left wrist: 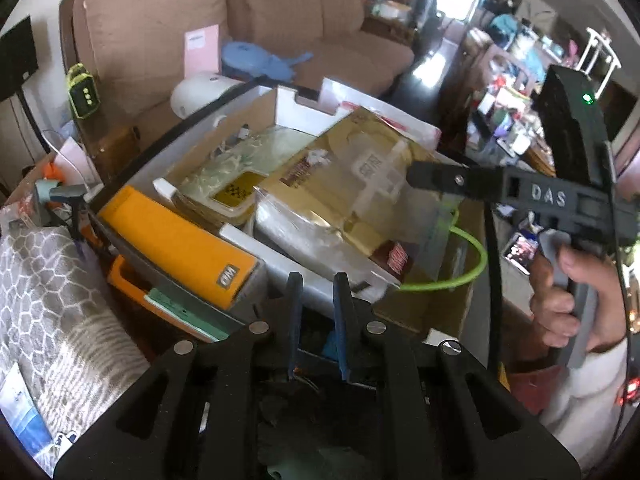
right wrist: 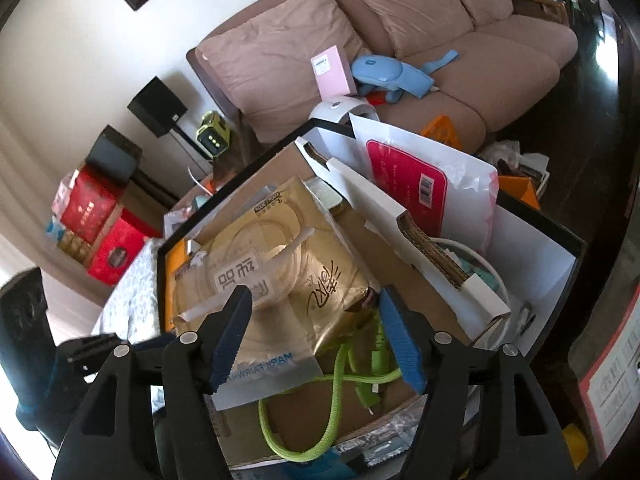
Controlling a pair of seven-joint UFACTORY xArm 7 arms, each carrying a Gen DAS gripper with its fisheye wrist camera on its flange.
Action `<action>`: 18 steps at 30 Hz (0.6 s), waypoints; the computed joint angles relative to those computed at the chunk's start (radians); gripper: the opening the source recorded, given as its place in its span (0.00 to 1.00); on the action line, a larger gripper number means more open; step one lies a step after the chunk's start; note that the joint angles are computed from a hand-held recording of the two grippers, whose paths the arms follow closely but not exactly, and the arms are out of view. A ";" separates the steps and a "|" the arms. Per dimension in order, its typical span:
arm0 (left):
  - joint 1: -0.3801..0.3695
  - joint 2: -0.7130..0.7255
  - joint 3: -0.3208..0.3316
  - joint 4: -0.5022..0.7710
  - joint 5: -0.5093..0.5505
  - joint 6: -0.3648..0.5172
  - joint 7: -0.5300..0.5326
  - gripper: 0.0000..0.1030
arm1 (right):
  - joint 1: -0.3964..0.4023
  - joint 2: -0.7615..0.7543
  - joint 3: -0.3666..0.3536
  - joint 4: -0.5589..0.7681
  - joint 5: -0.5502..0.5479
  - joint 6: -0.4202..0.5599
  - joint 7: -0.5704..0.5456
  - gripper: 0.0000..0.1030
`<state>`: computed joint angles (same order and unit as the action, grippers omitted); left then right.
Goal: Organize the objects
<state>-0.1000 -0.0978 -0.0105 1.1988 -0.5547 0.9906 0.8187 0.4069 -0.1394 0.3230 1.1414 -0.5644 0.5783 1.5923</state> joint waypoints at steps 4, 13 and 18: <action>-0.010 -0.006 -0.009 -0.017 0.005 0.005 0.017 0.16 | -0.005 -0.006 -0.002 -0.010 -0.003 -0.023 0.012 0.66; -0.020 -0.015 -0.008 -0.033 0.000 -0.039 -0.022 0.18 | -0.016 -0.007 0.003 -0.015 -0.016 -0.062 0.034 0.66; -0.027 -0.043 -0.008 -0.063 -0.044 -0.104 0.029 0.18 | -0.021 0.001 0.006 -0.013 -0.026 -0.100 0.027 0.66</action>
